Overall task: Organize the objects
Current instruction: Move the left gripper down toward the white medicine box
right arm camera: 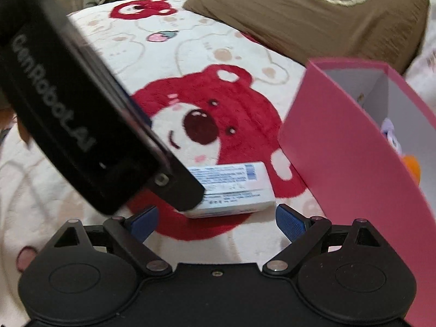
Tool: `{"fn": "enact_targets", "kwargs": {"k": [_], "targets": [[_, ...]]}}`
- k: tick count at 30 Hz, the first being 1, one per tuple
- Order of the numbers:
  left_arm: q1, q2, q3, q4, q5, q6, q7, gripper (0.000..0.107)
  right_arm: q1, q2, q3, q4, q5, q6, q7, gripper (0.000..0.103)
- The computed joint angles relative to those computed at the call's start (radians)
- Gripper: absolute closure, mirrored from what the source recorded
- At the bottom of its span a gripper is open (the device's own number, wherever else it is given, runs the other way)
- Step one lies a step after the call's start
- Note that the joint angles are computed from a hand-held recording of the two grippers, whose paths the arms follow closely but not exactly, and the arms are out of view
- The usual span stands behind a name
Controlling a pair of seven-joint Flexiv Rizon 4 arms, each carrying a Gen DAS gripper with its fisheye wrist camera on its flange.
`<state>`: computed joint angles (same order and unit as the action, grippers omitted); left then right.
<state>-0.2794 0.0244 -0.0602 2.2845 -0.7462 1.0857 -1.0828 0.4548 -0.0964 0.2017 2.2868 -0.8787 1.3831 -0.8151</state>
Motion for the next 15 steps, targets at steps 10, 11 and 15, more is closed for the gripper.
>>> {"fn": "enact_targets", "kwargs": {"k": [10, 11, 15], "targets": [[-0.026, -0.044, -0.031, 0.032, -0.119, 0.086, 0.042, 0.041, -0.019, -0.051, -0.071, 0.019, -0.097, 0.134, 0.083, 0.008], [-0.032, -0.044, -0.034, 0.039, -0.127, 0.110, 0.044, 0.044, -0.016, -0.053, -0.077, 0.017, -0.107, 0.138, 0.085, 0.006], [-0.051, -0.045, -0.041, 0.058, -0.170, 0.179, 0.061, 0.057, -0.015, -0.069, -0.123, 0.012, -0.202, 0.182, 0.142, 0.003]]}}
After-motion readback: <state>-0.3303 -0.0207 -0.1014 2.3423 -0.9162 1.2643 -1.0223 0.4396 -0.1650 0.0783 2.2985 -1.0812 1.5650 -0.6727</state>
